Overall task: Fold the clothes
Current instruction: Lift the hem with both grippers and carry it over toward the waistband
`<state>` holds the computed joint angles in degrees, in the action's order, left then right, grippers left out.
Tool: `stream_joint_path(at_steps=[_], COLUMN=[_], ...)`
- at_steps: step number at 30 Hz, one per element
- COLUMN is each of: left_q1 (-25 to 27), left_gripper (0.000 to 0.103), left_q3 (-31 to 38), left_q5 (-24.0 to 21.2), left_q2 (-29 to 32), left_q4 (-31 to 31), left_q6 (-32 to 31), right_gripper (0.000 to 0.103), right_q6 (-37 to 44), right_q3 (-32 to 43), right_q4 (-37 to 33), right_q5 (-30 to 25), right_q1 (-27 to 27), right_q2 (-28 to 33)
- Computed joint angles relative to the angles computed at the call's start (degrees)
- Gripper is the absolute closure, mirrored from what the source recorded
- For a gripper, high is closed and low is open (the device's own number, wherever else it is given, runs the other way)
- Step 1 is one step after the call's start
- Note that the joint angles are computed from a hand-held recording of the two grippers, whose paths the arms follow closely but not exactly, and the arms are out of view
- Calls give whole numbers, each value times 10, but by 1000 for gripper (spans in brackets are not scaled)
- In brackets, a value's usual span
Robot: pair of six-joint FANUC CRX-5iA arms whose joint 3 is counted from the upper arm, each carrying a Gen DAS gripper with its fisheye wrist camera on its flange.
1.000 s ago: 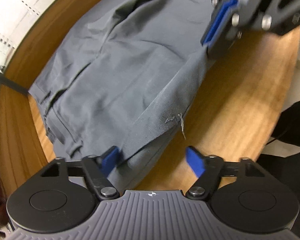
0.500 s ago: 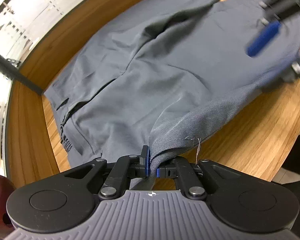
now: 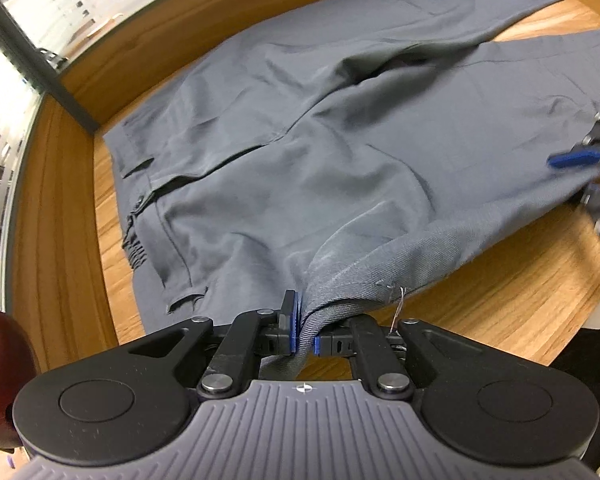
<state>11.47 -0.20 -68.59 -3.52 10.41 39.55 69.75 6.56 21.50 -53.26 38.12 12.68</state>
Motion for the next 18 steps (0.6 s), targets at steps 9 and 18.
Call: stream_joint_path(at_steps=[9, 18], left_q1=[-27, -55], left_gripper=[94, 94], left_q3=[27, 52], left_q5=[-3, -24], left_q2=[5, 11], left_q4=[-61, -124], left_q6=[88, 148], right_gripper=[87, 87], right_q6=[-10, 27], right_q3=[-105, -159], right_q4=[48, 62], right_q5=[9, 14], right_q1=[-59, -125], right_q2=[-64, -107])
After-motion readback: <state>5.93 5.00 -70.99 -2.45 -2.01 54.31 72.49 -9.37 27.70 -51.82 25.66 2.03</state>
